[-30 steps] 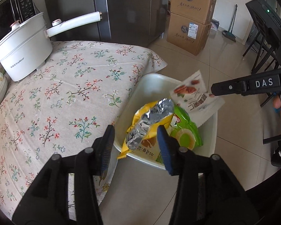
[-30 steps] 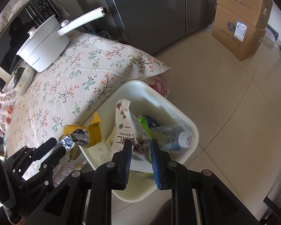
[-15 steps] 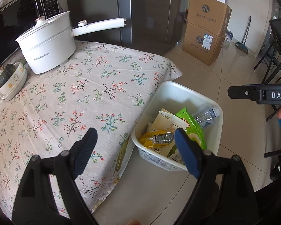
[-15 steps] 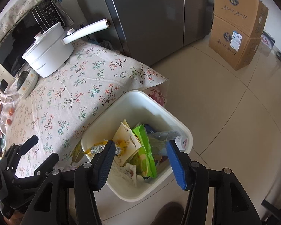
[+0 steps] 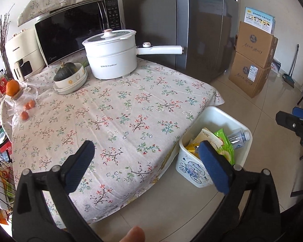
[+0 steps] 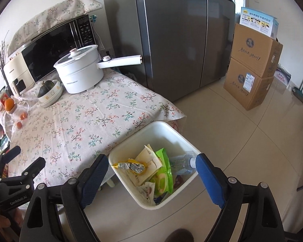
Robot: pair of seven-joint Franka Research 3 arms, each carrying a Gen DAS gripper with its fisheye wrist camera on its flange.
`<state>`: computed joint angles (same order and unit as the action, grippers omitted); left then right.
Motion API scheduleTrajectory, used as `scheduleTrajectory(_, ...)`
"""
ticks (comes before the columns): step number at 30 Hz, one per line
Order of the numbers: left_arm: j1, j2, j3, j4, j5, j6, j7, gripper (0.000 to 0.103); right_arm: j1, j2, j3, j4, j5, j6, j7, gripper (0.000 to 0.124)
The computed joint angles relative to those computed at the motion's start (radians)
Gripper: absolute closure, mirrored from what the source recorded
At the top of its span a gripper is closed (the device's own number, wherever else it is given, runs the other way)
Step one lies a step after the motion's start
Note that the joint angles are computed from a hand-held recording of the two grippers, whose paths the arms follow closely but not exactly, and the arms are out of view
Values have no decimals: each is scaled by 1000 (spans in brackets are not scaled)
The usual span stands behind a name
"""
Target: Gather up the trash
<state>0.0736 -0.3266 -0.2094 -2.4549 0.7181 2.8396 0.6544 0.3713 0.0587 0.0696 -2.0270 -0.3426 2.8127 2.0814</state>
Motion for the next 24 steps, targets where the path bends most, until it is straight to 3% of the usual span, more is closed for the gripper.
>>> scheduleTrajectory(5, 32, -119, -23, -71, 30, -24, -72, 1, 6, -61, 15, -53, -183, 20, 145, 29)
scheduleTrajectory(8, 26, -164, -16, -110, 5, -33, -82, 1, -10, -99, 40, -90, -251, 36, 208, 21)
scheduleTrajectory(13, 19, -219, -18, -156, -32, -51, -88, 1, -43, -138, 91, -129, -390, 65, 313, 21)
scheduleTrajectory(24, 69, -284, -74, -190, 7, -30, -155, 1, -41, -121, 102, -118, -392, 76, 307, 21)
